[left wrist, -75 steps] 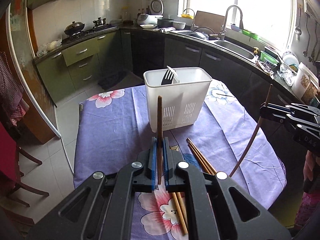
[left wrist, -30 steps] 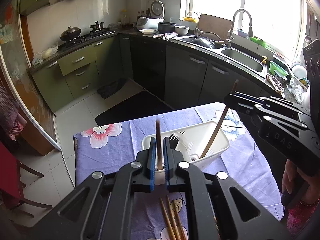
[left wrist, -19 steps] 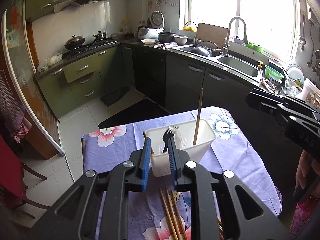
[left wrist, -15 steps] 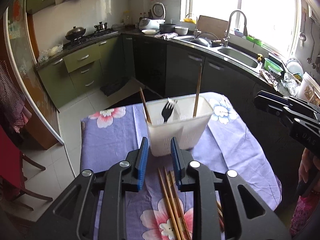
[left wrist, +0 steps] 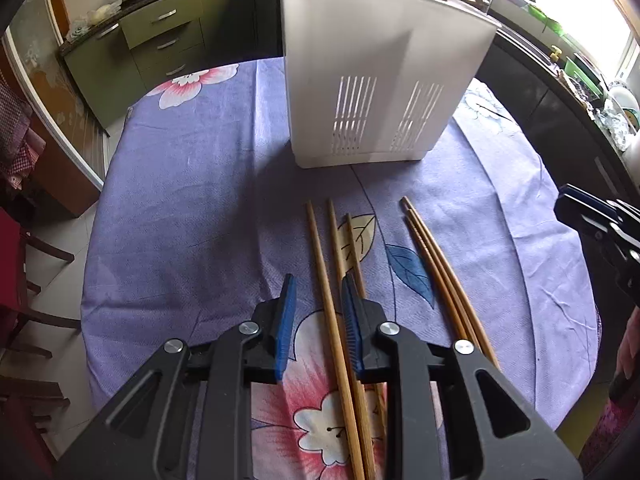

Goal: Organize utensils
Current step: 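Move both tools back down to the remaining wooden chopsticks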

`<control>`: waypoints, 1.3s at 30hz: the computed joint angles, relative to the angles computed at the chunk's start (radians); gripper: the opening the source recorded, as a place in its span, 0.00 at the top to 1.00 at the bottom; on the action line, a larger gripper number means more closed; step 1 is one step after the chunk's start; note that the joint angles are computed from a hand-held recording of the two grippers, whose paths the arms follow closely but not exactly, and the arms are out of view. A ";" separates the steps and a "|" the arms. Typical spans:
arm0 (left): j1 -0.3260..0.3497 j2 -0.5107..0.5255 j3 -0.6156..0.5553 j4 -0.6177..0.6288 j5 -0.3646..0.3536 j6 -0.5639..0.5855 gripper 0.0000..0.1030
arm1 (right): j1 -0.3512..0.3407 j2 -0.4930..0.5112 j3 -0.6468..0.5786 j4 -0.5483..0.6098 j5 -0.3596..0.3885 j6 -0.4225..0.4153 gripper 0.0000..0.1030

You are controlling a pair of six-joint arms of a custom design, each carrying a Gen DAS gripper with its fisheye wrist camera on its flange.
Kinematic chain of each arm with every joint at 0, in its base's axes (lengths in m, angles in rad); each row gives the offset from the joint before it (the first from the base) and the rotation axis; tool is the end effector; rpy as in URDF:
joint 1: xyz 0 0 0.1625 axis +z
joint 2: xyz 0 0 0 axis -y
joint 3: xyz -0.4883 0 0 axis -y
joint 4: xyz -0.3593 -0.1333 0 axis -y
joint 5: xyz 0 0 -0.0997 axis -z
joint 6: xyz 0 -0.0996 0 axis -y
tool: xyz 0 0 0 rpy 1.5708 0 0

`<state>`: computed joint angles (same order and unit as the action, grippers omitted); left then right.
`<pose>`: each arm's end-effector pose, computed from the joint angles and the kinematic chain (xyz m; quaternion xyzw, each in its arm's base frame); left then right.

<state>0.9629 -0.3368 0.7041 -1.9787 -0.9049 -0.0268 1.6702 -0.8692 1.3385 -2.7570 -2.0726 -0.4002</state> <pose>-0.3535 -0.8492 0.1206 0.2643 0.9072 -0.1202 0.3045 0.1612 -0.7559 0.3727 0.1399 -0.9005 0.3012 0.2808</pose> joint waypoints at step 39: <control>0.023 0.076 -0.140 0.179 0.074 0.009 0.92 | -0.021 0.182 -0.261 0.362 -0.047 0.020 0.84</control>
<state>0.9856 -0.2605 0.5640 -1.7995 -0.8309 -0.0179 1.6493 -0.6868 1.0778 -2.3955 -2.1192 -0.3801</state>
